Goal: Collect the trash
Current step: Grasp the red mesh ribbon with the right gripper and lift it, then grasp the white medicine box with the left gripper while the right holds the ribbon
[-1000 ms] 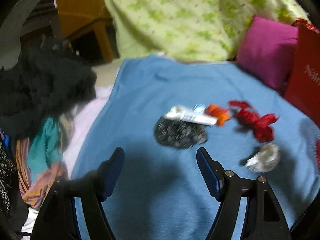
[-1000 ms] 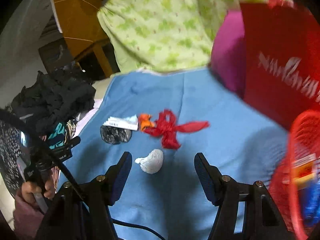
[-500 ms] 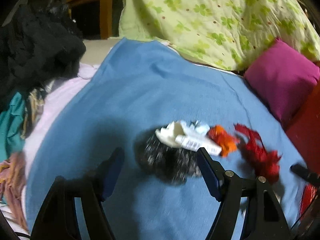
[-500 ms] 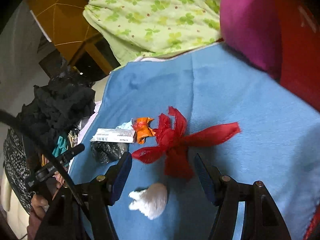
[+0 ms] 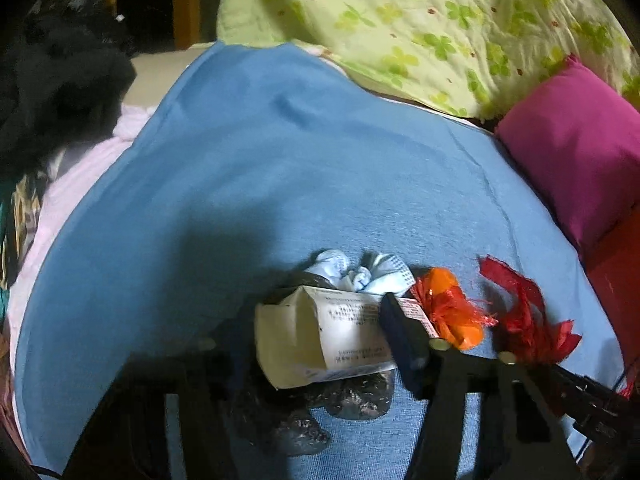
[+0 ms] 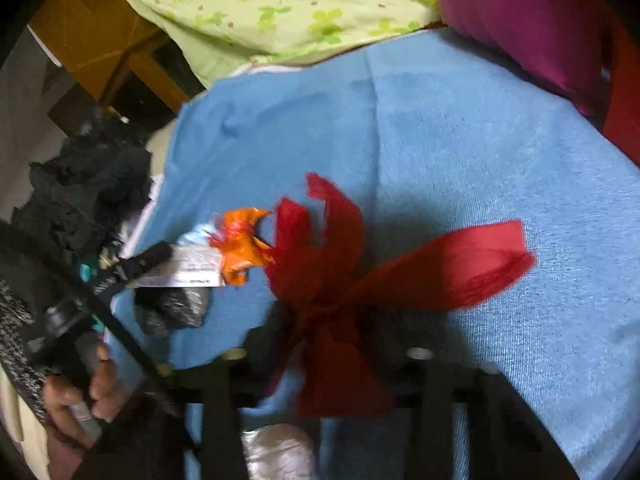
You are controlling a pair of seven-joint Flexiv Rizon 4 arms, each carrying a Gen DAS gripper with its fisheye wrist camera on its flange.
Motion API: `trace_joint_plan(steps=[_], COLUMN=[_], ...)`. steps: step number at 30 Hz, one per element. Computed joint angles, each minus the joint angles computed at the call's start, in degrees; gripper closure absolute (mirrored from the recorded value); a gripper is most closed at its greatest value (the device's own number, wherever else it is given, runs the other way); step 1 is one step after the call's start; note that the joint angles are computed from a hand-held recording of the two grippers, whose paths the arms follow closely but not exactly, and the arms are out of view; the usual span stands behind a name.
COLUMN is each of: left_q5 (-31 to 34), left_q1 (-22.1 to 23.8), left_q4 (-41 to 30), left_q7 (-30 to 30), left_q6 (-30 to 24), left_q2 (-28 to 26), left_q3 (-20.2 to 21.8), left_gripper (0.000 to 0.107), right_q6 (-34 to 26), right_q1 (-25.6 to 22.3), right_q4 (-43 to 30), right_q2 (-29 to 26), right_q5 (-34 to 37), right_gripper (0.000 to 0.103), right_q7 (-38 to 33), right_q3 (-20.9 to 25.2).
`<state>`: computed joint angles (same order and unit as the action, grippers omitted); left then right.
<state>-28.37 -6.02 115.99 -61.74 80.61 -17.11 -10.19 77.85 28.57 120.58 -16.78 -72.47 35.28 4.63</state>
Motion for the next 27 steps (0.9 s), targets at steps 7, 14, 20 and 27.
trace_joint_plan(steps=[7,14,20,27], left_q5=[-10.9,-29.5,-30.6,-40.2], left_q1=[3.5,2.1,-3.6,-11.2], left_q4=[5.1,11.6,18.6,19.7], left_q7=[12.3,29.4,35.2,43.0], left_q6=[3.3,-2.1,-9.2,-5.1], left_q2=[3.6,11.3,17.9,19.2], left_q3=[-7.1,-9.6,-5.8,-1.4], left_gripper=[0.082,0.085,0.083,0.035], right_q6=[-4.1,-6.9,-10.1,-9.8], right_q1=[0.4,-1.9,-3.4,-5.2], right_q4=[0.7,3.3,5.9,9.9], right_q2=[2.2,6.8,10.5,15.5], right_q5=[-1.8,-8.2,-8.6,-13.2], right_gripper=[0.073,0.073,0.073,0.073], right_q7=[-0.5,6.3,9.0,16.3], right_q3=[0.9,3.0,5.6,7.5])
